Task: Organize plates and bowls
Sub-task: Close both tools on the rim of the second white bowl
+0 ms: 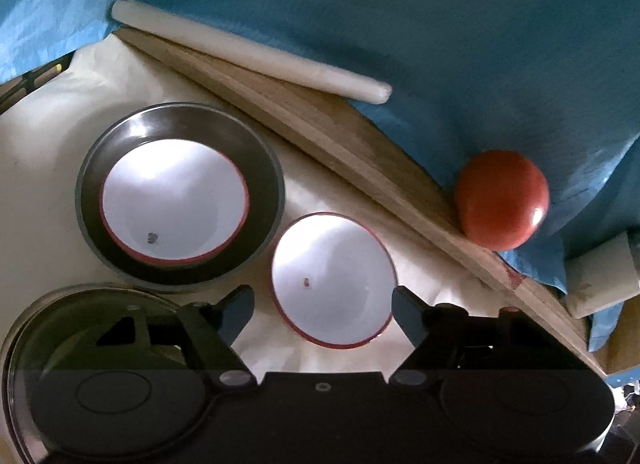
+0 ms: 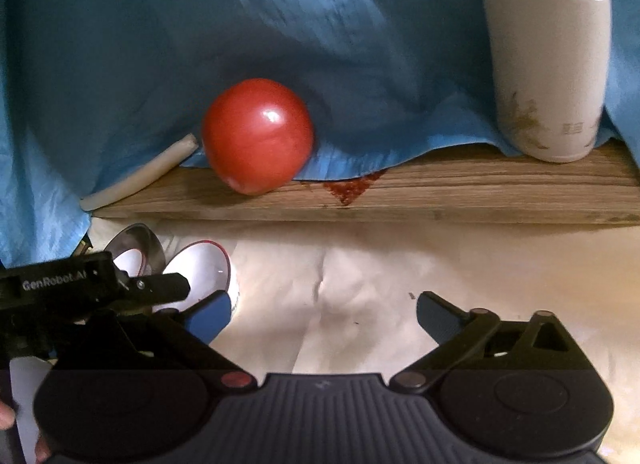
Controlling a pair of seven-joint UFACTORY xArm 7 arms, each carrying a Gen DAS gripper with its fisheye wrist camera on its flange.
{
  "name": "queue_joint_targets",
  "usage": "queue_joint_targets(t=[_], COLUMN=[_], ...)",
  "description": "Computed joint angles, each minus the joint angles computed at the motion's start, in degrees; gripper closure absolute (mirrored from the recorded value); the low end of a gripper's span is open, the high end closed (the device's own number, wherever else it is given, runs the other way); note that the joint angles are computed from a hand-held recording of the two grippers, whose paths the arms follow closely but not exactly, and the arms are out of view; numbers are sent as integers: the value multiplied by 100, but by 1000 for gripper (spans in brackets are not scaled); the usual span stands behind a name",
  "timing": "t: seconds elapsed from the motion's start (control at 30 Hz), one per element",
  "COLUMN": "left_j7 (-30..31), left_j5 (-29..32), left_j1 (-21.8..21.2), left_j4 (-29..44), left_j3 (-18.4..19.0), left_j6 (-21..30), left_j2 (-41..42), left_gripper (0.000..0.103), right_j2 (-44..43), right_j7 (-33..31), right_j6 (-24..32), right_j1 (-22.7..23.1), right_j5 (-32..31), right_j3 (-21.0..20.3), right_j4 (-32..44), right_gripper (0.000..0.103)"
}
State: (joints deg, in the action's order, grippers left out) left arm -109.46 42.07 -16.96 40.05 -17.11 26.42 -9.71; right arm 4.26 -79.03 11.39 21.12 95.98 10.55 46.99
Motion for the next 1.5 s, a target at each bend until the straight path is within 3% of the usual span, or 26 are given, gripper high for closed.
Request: queue_joint_targets(t=[0.17,0.47,0.6,0.8,1.03,1.4,1.5], left_j7=[199,571,591,525,635,728,617], left_j5=[-252,-597,-602,-587,-679,-662,-576], left_j1=[-69,-207,-215,-249,-280,-316,-330], left_j4=[84,181,187,222,310,406,381], left_j3=[62,213,230,205,234,327,348], left_j6=[233,357,308,425,404,379,295], left_j2=[139,288,323,324,419,555,557], left_gripper=[47,64,64,70,76,76,81], right_j2=[156,339,462,666,782,831,814], right_j7=[23,349,647,940,1130,1185,1151], right_j6=[90,445,429,402,373,350,390], right_j1=[17,11,18,-14,-70,-122,-120], right_j5=[-58,-526,-870,-1275,-1466,-1562,-1536], right_j3=[30,103,182,299,428,556,556], right_j4=[129,277,396,615,728,774,768], right_gripper=[15,27,29,43,60,74,80])
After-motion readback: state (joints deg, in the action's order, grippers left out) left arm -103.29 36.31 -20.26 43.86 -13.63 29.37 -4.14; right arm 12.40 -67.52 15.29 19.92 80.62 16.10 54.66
